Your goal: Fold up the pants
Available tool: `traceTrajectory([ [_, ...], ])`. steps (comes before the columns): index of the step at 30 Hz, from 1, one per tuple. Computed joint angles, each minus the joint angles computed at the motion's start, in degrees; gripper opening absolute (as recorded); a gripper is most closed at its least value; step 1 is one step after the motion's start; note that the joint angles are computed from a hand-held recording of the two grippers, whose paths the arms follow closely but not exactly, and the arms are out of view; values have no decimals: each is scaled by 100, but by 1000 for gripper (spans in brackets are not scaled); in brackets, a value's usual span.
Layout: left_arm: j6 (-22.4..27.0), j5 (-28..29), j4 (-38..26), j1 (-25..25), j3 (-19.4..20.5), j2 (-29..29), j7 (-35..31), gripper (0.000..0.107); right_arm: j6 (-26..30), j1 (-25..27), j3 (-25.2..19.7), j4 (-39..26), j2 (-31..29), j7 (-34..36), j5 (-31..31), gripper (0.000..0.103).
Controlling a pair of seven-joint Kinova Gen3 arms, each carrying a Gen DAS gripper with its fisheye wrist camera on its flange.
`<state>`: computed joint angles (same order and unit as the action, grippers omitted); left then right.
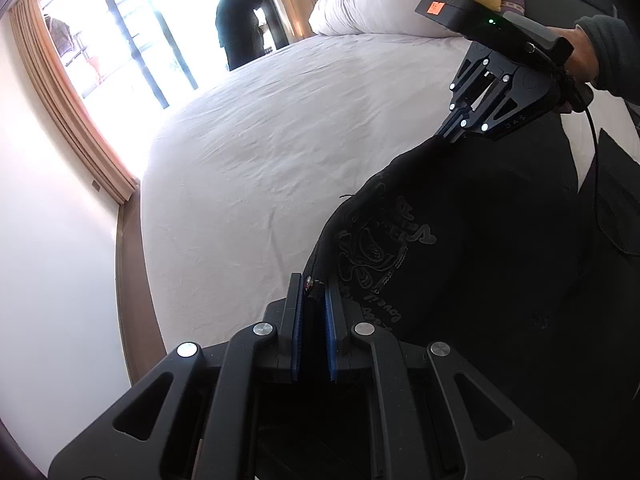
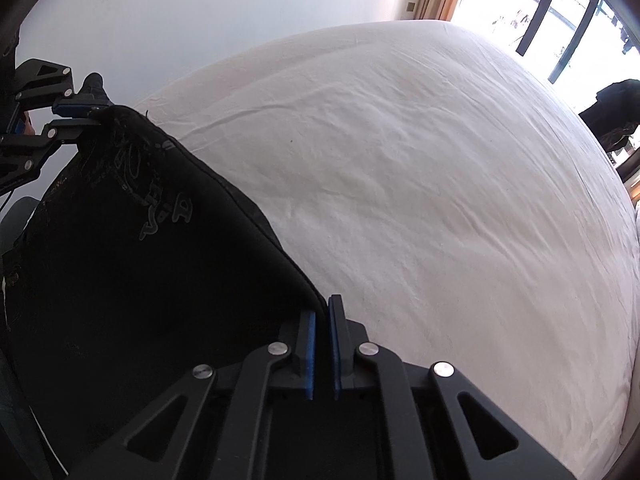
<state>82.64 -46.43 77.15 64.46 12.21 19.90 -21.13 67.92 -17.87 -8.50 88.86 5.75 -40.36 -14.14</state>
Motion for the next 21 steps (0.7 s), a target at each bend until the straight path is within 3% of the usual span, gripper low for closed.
traceTrajectory([
  [7, 314, -144, -206, 359, 65, 11, 322, 8, 75, 213, 189, 452, -770, 310, -493, 4],
  [14, 641, -80, -456, 956, 199, 142, 828, 8, 328, 199, 461, 1345, -2013, 487, -744, 4],
  [21, 1036, -138, -756, 981, 1216, 536, 1518, 7, 547, 34, 505, 2194, -3012, 148, -619, 4],
])
